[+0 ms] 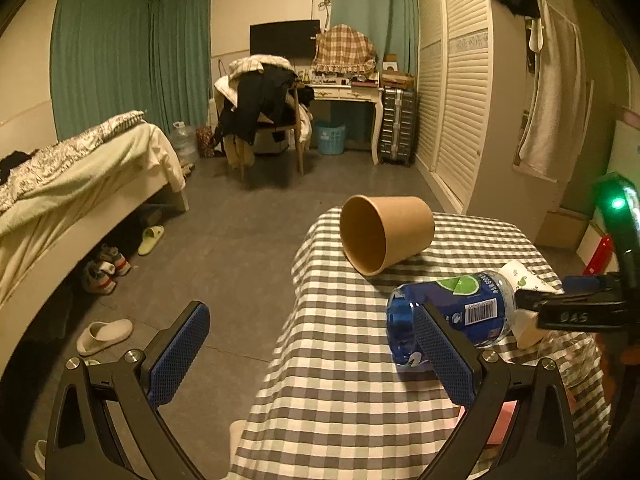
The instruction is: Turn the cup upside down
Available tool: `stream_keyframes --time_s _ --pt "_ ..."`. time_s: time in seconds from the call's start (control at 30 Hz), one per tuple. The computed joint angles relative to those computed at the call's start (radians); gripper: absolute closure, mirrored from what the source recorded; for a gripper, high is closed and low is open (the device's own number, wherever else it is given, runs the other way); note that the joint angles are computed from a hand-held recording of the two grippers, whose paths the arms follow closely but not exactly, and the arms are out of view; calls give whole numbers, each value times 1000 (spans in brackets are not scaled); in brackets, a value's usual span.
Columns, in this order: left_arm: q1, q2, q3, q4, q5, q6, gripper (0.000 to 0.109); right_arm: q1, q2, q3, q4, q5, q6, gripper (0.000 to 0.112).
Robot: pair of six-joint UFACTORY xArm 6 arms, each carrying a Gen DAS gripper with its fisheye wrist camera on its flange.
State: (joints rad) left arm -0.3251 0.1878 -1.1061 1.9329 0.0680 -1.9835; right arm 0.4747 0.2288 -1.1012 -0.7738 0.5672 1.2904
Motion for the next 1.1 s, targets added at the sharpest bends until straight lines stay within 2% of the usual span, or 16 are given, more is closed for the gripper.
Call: stream_keyframes --time_s 0.1,0.23,0.5,0.63,0.77,0.93,1.1 --pt "5 16 -13 21 -18 -24 6 3 41 -38 69 34 -72 26" --pt "6 19 -6 -2 -18 -1 6 -3 67 -48 132 21 -130 47" --pt "-5 -48 49 -21 4 17 6 20 -20 -8 -19 27 -2 49" --pt "-20 -129 103 4 10 -7 6 65 -138 42 -103 62 74 49" --pt "-45 -237 183 13 24 -14 6 147 -288 127 -144 119 136 49" --pt "-66 -339 282 8 29 -25 6 263 -414 250 -105 151 199 49" --pt "-74 -394 365 6 31 -42 6 346 -410 329 -39 110 261 49"
